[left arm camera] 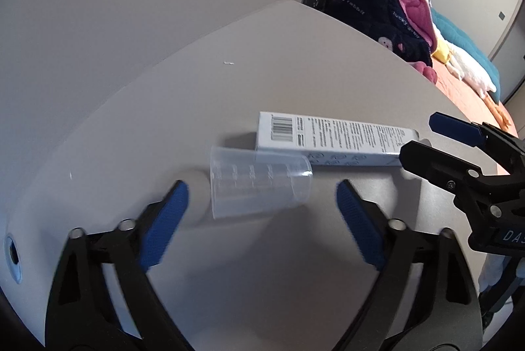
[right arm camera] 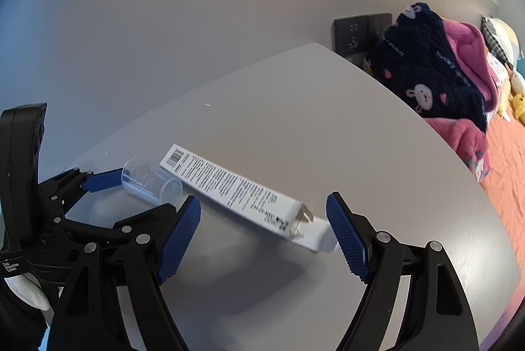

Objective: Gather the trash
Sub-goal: 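Grasp the clear plastic cup with left tool while right grasps the white box end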

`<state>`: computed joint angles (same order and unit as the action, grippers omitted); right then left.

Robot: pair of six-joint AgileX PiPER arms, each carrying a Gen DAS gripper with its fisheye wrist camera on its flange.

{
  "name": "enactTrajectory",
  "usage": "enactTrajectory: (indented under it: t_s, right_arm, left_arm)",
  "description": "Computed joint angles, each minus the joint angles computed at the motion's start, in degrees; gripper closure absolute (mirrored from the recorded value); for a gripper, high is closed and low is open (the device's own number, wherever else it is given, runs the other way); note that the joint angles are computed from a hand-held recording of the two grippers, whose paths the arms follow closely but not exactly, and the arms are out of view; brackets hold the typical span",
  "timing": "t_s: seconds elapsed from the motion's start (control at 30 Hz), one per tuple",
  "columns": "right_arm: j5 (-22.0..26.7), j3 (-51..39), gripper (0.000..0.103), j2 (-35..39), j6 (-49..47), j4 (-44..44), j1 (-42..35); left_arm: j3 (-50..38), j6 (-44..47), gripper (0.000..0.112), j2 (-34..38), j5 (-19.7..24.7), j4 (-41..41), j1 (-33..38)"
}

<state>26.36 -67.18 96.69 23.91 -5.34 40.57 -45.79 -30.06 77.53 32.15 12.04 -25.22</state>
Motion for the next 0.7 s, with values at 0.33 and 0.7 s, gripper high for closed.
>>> enactTrajectory:
  t_s: [0.33, 0.7]
  right_arm:
    - [1.35, -4.35, 0.023, 4.69, -2.73, -0.49, 0.79]
    - [2.85, -8.47, 0.053, 9.00, -2.42, -6.67, 2.68]
  left_arm:
    - [1.38, 8.64, 0.057, -0.06, -2.94, -5.65, 3.40]
    - [3.81, 11.70, 0.057, -4.06, -1.68, -8.14, 8.71]
